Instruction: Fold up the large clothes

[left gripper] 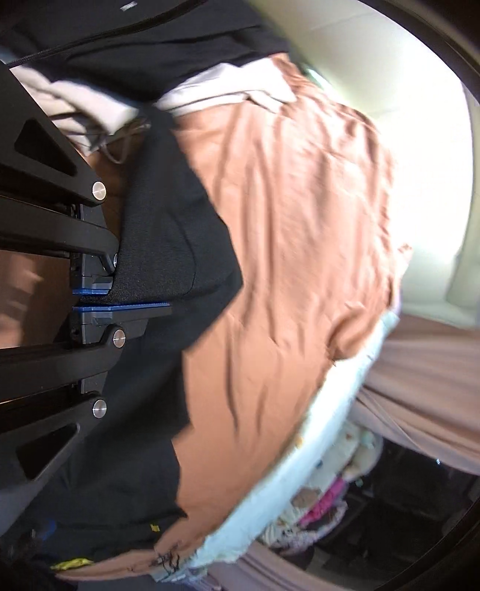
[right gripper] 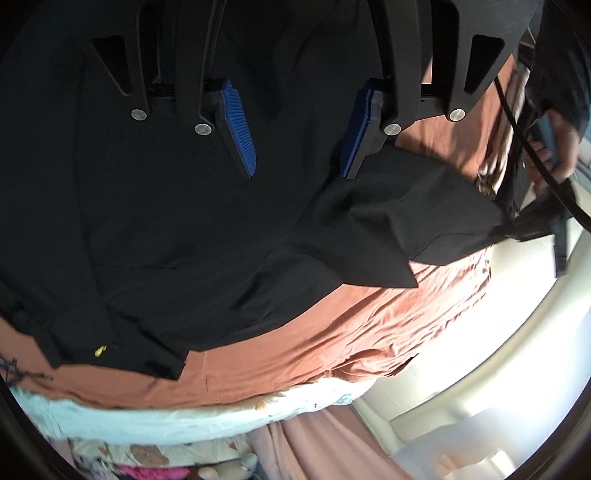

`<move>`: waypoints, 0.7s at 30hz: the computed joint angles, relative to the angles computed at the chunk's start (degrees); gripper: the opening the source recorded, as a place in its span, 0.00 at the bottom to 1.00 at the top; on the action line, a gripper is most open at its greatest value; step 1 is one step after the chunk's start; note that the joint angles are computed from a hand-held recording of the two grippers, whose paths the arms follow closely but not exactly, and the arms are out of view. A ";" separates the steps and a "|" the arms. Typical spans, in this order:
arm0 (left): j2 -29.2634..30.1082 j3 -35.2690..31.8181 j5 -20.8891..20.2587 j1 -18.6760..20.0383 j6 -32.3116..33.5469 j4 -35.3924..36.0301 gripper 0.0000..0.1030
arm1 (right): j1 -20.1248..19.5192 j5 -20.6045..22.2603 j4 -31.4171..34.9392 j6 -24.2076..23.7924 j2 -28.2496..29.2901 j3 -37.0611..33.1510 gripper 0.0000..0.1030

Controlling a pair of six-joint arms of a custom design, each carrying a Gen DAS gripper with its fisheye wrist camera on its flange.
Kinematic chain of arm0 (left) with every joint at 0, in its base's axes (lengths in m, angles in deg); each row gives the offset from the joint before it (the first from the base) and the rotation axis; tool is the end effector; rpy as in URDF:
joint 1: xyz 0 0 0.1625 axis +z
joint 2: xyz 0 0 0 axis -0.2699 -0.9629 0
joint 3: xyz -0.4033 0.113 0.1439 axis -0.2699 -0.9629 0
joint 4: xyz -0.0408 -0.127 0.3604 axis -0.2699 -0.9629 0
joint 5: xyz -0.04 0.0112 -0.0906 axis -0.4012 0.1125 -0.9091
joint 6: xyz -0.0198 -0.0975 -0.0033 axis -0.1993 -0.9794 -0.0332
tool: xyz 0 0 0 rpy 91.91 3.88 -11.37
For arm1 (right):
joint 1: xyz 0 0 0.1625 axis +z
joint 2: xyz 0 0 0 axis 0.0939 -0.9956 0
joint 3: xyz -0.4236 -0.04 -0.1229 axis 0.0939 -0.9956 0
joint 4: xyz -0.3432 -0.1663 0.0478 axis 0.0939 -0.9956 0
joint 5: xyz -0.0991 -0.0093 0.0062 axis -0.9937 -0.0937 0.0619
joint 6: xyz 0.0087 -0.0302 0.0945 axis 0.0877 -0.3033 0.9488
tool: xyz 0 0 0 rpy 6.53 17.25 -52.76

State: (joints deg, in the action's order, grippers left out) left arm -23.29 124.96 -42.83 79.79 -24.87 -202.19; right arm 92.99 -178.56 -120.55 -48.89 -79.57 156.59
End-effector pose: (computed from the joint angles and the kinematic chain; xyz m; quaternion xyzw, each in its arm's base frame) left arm -0.1699 -0.8105 0.3799 0.0593 0.8930 -0.3615 0.2615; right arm 0.1711 -0.4423 0.2294 0.1465 -0.8971 0.3834 0.1635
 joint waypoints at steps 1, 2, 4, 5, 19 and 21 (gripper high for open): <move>0.12 -0.91 -0.18 -0.75 0.97 -0.10 0.03 | -0.67 1.09 0.68 1.02 0.57 -0.89 0.44; 0.09 -1.31 -0.26 -1.35 1.81 -0.32 0.03 | -1.01 1.50 1.22 1.75 1.12 -1.78 0.43; 0.56 -2.58 -0.67 -2.61 3.48 -0.24 0.03 | -1.91 2.59 2.29 3.07 2.40 -3.46 0.33; 0.47 -2.65 -0.88 -3.18 4.07 -0.17 0.03 | -2.42 3.18 3.54 4.01 2.95 -4.48 0.29; 3.62 -8.50 -4.93 -10.52 10.88 0.43 0.02 | -3.13 1.66 19.54 8.81 5.58 -15.09 0.21; 4.18 -9.19 -6.22 -11.55 11.41 1.05 0.02 | -1.92 -0.67 19.29 7.27 4.46 -14.14 0.21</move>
